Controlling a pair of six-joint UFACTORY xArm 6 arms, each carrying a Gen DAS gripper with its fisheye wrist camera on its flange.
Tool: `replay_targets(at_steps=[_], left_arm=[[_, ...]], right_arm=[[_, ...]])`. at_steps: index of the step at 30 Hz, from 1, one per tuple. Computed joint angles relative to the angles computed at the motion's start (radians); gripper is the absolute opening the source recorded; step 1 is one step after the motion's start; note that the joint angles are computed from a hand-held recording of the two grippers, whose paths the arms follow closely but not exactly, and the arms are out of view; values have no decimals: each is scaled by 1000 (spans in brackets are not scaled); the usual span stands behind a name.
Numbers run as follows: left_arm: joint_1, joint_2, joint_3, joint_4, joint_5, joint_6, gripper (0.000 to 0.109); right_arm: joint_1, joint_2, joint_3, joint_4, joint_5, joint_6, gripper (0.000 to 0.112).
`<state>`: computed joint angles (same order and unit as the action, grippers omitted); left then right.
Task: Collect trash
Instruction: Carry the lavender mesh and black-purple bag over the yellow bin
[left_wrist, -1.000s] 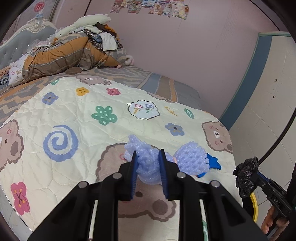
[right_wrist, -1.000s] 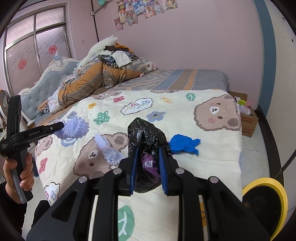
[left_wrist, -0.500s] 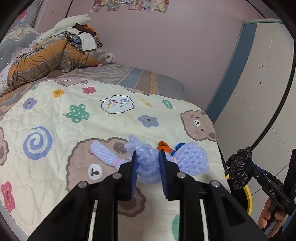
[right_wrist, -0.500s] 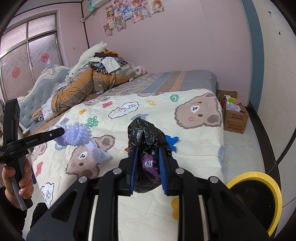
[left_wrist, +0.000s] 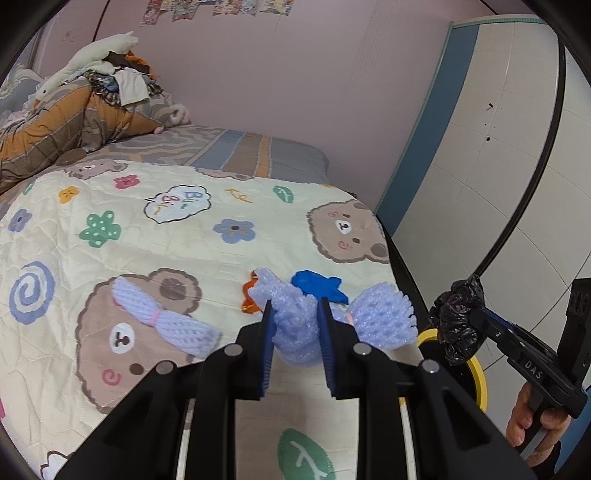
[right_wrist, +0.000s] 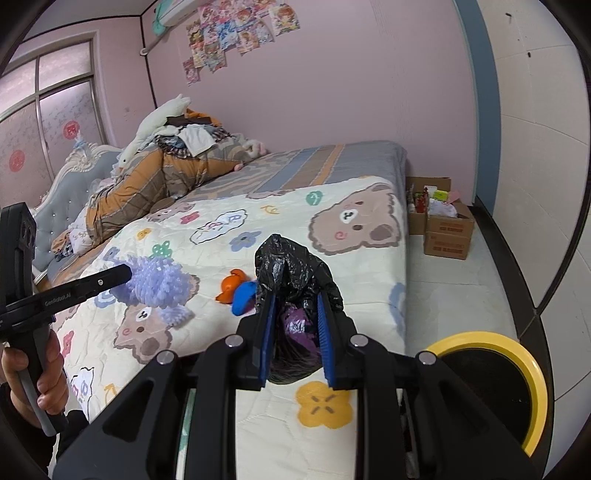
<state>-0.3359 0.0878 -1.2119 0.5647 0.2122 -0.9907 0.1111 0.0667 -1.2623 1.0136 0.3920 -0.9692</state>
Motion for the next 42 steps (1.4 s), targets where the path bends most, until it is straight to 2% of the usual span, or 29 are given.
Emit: replay_targets(at_steps=[12, 25, 42], left_arm=[[-70, 92, -93, -98, -3, 98, 21], [-157, 211, -238, -222, 30, 230, 21], [-270, 415, -515, -351, 160, 403, 22]], right_arm=[[-62, -16, 30, 18, -19, -10, 21], [-138, -34, 60, 43, -32, -32, 21], [-262, -7, 74, 77, -33, -47, 21]])
